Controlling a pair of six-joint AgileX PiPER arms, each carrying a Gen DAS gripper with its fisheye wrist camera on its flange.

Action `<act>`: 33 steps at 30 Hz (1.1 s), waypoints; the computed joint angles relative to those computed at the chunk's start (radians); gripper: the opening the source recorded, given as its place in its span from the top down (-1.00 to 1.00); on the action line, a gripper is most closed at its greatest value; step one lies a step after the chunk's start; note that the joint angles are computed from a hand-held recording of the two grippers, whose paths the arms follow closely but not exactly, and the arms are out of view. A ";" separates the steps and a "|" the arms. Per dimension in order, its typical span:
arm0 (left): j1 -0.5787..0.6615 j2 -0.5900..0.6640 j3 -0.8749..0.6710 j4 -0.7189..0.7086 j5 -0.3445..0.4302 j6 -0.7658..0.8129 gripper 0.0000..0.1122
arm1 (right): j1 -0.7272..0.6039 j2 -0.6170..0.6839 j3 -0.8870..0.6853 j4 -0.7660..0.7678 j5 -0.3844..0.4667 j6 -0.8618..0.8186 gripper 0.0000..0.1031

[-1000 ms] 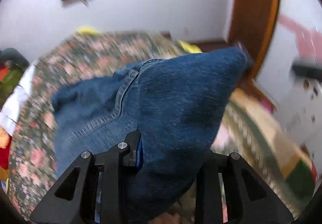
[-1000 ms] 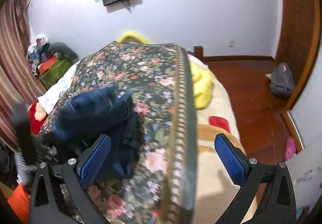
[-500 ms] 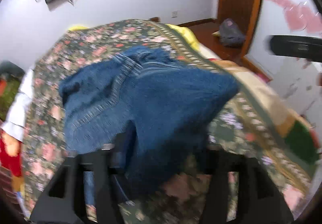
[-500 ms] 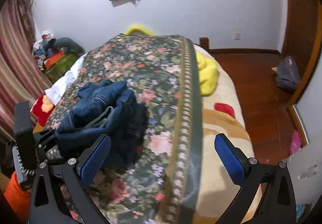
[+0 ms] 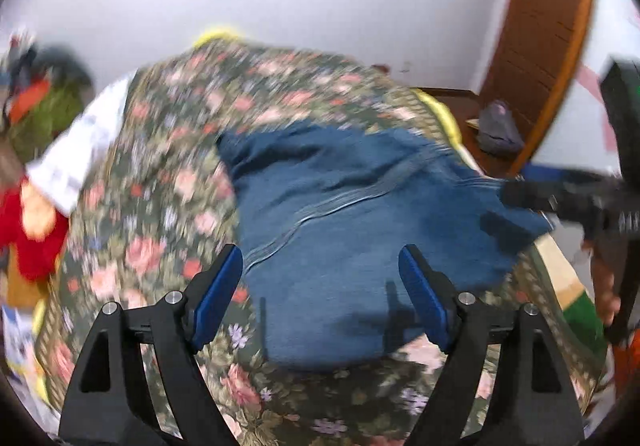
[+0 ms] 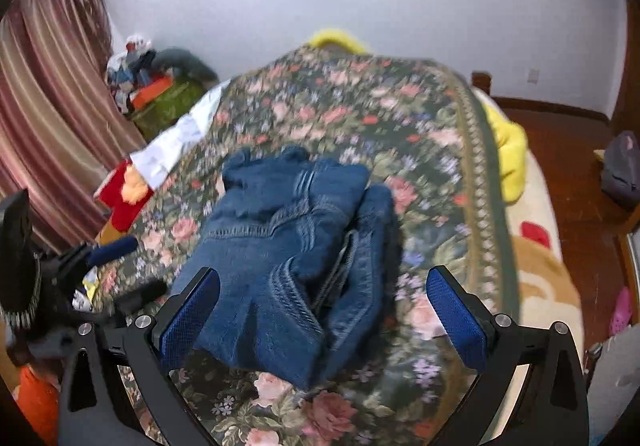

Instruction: Fold large clothes

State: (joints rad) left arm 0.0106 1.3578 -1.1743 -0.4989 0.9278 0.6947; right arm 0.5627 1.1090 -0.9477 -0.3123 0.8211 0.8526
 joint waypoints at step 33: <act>0.302 0.256 -0.124 -0.189 0.257 0.152 -0.72 | -0.359 -0.083 0.137 0.488 0.004 -0.547 -1.00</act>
